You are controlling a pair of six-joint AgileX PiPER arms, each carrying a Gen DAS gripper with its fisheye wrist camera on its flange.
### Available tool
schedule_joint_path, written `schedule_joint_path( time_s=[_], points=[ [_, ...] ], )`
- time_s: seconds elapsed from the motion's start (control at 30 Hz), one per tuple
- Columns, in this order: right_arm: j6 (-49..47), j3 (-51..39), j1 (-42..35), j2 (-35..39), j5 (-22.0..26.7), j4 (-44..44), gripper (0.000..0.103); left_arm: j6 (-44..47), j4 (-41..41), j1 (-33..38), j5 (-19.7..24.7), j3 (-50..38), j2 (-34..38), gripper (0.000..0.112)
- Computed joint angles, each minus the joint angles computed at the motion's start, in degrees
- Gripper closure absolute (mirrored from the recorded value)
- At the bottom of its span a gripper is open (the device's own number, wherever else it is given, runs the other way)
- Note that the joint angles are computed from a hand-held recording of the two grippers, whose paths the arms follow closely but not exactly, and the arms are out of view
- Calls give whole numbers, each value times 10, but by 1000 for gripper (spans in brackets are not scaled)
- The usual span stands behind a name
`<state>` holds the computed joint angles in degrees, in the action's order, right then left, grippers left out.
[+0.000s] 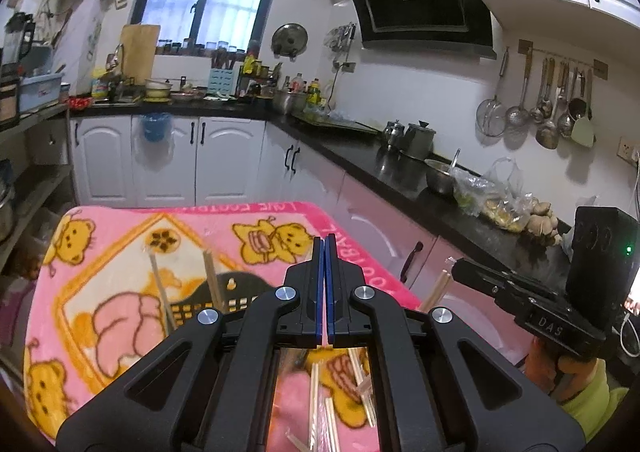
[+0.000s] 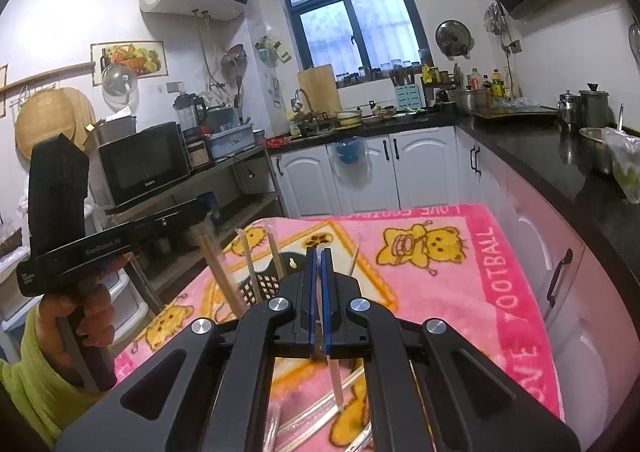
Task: Organize utensils
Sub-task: 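Lift the left tool's chopstick over the caddy while the right tool carries its own, then lower the chopstick into the caddy and open the left tool while the right tool releases its own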
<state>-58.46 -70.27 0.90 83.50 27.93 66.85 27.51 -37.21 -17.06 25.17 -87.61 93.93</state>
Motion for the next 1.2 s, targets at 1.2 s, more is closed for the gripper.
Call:
schedule_joint_path(
  time_s=[1.2],
  points=[
    [258,-342,54,166,33,-212,101,-119,80,42,159,-389,202,112]
  ],
)
